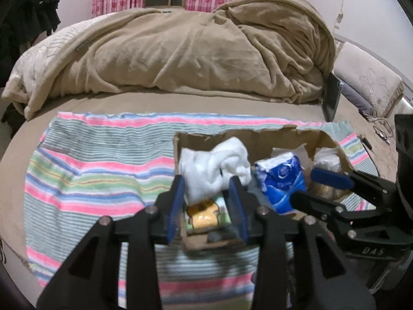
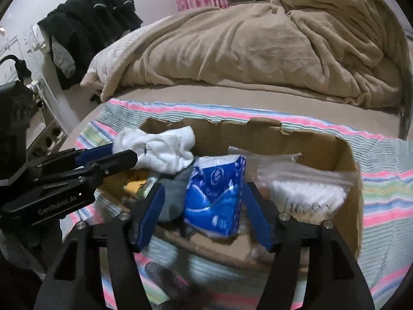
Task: Organize objects
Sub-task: 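Carry the white socks and wipes pack into the box and open both tools, then grasp the grey dotted sock with the right tool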
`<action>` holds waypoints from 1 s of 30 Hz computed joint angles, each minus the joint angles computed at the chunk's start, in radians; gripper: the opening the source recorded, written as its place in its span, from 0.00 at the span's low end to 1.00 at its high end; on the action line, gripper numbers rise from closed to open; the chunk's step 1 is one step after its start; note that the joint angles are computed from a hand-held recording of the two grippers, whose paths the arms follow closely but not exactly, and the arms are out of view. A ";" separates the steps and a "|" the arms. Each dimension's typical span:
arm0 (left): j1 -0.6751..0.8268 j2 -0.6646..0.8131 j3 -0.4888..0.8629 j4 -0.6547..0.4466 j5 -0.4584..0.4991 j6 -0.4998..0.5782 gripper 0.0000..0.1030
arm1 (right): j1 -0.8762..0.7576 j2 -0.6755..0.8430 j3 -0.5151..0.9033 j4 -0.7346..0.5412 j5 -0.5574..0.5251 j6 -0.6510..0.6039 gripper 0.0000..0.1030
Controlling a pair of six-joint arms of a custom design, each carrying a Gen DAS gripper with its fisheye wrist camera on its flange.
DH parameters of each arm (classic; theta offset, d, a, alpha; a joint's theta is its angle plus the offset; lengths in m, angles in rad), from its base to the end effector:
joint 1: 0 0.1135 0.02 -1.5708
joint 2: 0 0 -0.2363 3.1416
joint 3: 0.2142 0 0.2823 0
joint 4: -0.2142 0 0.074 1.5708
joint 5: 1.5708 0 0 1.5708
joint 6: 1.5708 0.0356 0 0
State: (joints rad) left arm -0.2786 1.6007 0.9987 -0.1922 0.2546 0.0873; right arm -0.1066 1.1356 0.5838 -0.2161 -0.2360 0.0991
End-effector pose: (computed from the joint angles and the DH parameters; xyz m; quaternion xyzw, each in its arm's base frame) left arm 0.3479 -0.1088 0.1656 0.2143 0.8940 -0.1528 0.3626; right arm 0.2643 -0.0199 0.1588 0.0481 0.9140 0.1069 0.3884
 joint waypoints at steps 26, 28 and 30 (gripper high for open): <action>0.145 -0.588 -0.419 -0.152 0.127 0.007 0.78 | 0.141 -0.513 -0.208 -0.361 0.102 0.071 0.76; 0.162 -0.597 -0.436 -0.154 0.144 0.001 0.78 | 0.144 -0.498 -0.218 -0.356 0.103 0.076 0.76; 0.170 -0.594 -0.447 -0.152 0.156 -0.007 0.78 | 0.146 -0.478 -0.227 -0.349 0.103 0.077 0.75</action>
